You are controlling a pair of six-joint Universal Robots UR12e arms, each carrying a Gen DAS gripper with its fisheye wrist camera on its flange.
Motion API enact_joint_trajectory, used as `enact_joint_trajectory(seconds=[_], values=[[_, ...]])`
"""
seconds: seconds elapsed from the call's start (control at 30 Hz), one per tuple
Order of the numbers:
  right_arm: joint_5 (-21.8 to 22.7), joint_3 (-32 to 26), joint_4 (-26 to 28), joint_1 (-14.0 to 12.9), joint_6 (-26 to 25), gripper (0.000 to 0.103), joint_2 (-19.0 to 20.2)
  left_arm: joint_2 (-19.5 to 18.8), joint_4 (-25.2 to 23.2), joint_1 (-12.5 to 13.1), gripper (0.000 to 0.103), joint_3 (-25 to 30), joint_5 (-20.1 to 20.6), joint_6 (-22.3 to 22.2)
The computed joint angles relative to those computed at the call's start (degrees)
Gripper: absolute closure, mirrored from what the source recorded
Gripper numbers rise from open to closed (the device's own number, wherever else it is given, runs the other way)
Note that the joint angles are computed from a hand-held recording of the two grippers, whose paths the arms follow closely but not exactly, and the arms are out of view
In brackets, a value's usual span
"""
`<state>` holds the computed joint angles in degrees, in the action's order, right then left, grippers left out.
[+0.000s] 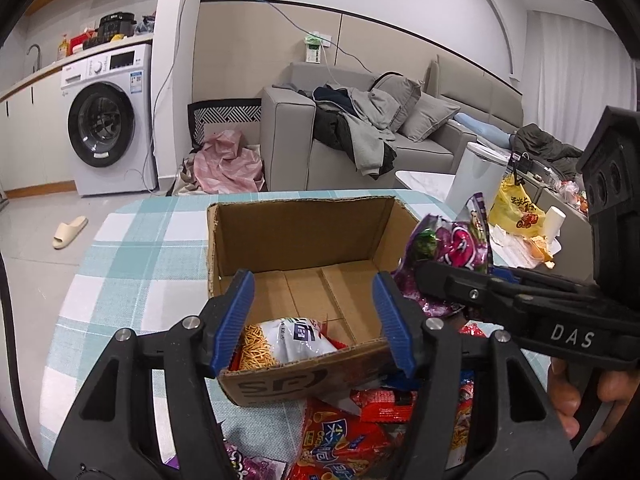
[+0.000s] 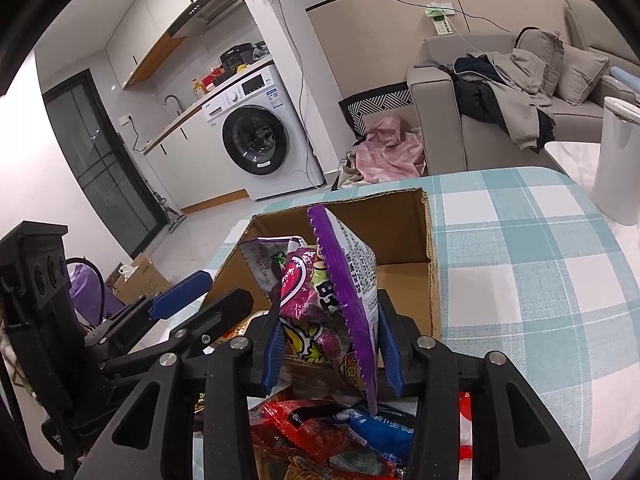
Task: Organize snacks
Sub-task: 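Lower both held bags into the cardboard box and open both grippers, then move the left gripper toward the wrapped cracker sandwich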
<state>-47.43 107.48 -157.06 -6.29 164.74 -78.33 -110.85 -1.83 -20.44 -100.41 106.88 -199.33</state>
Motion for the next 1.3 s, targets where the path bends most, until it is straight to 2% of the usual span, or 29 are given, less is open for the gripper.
enact_joint_trajectory(seconds=[0.1, 0.13, 0.17, 0.2, 0.33, 0.4, 0.47, 0.8, 0.93, 1.3], values=[[-0.4, 0.7, -2.5, -0.2, 0.8, 0.045, -0.4, 0.8, 0.0, 0.0, 0.041, -0.8, -0.2, -0.4], [-0.5, 0.7, -3.0, -0.4, 1.2, 0.033, -0.5, 1.2, -0.1, 0.0, 0.039, -1.1, -0.1, -0.9], [-0.2, 1.0, -3.9, -0.6, 1.9, 0.018, -0.6, 1.5, -0.3, -0.1, 0.030, -1.4, -0.1, -1.2], [0.3, 1.3, -4.8, -1.0, 2.5, 0.013, -0.7, 1.9, -0.4, -0.1, 0.020, -1.8, 0.2, -1.5], [0.2, 2.2, -5.3, -1.8, 1.2, 0.003, -1.7, 3.7, 0.0, -0.8, 0.015, -3.9, 0.8, -1.4], [0.0, 2.8, -5.0, -2.0, 0.2, 0.001, -2.4, 4.5, -0.5, -1.3, 0.001, -4.8, 1.8, -1.6], [0.6, 3.5, -4.3, -2.5, -0.9, 0.000, -3.1, 5.1, 0.3, -2.3, 0.001, -5.8, 3.7, -1.3], [3.2, 7.2, -1.3, -4.7, -5.6, 0.000, -6.9, 8.2, 0.2, -5.2, 0.001, -9.3, 6.3, -1.0], [2.8, 8.6, -0.5, -5.3, -7.7, 0.000, -8.5, 9.6, 0.1, -6.3, 0.001, -10.8, 8.1, -1.7], [1.8, 11.8, 0.2, -6.6, -12.6, 0.000, -11.1, 12.5, -1.3, -7.3, 0.001, -13.5, 9.8, -4.9]])
